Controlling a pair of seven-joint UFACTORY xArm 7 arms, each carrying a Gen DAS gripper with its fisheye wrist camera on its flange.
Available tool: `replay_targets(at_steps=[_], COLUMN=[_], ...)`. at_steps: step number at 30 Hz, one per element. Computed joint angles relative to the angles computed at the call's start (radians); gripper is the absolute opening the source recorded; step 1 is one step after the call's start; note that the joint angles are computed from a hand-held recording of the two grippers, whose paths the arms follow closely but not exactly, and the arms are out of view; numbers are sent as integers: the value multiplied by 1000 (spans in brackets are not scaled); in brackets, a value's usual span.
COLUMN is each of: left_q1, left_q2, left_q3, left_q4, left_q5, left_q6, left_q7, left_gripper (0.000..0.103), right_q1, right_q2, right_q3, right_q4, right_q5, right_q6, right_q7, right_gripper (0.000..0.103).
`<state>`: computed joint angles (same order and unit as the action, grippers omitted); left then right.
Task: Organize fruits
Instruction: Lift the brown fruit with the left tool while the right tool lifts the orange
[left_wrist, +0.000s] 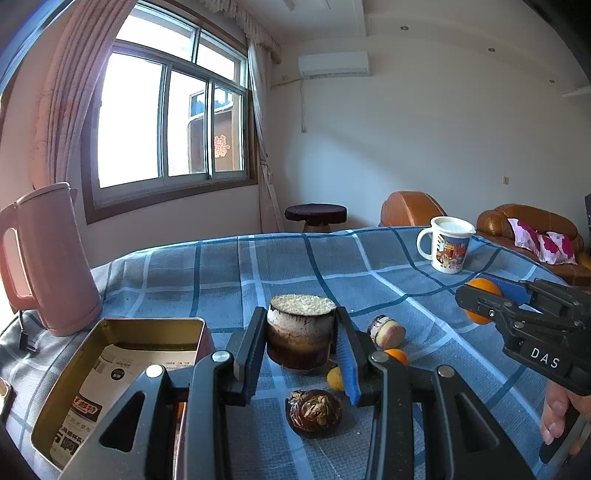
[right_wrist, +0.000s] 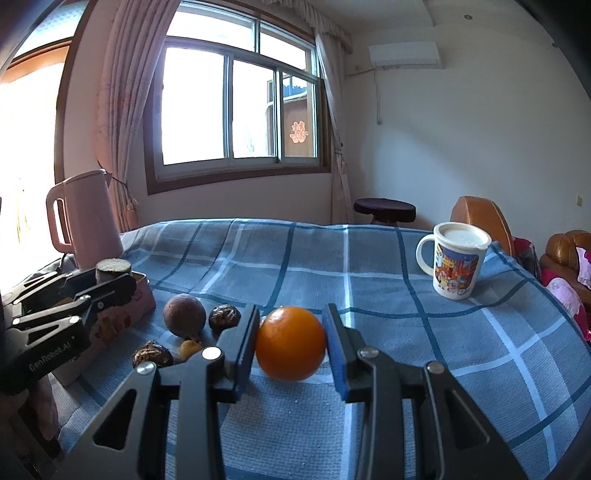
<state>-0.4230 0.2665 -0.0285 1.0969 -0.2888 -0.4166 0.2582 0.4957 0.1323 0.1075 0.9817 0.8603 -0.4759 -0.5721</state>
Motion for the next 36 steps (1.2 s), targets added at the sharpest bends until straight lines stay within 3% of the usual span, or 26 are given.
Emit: replay_targets(at_steps=[21, 36], left_q1=[26, 19], left_q2=[-11, -17], left_q3=[-31, -40], left_q4=[-43, -51], left_q5=[-9, -51], left_q6=[-104, -129], left_q7=[-7, 38], left_gripper=[38, 38], right_q1=[-48, -49], right_q2=[-21, -18], right_q3=[32, 38], right_q4=[-81, -86], right_q5=[-194, -203], right_q6=[-109, -137], right_q7=[165, 168], right_gripper=[38, 38])
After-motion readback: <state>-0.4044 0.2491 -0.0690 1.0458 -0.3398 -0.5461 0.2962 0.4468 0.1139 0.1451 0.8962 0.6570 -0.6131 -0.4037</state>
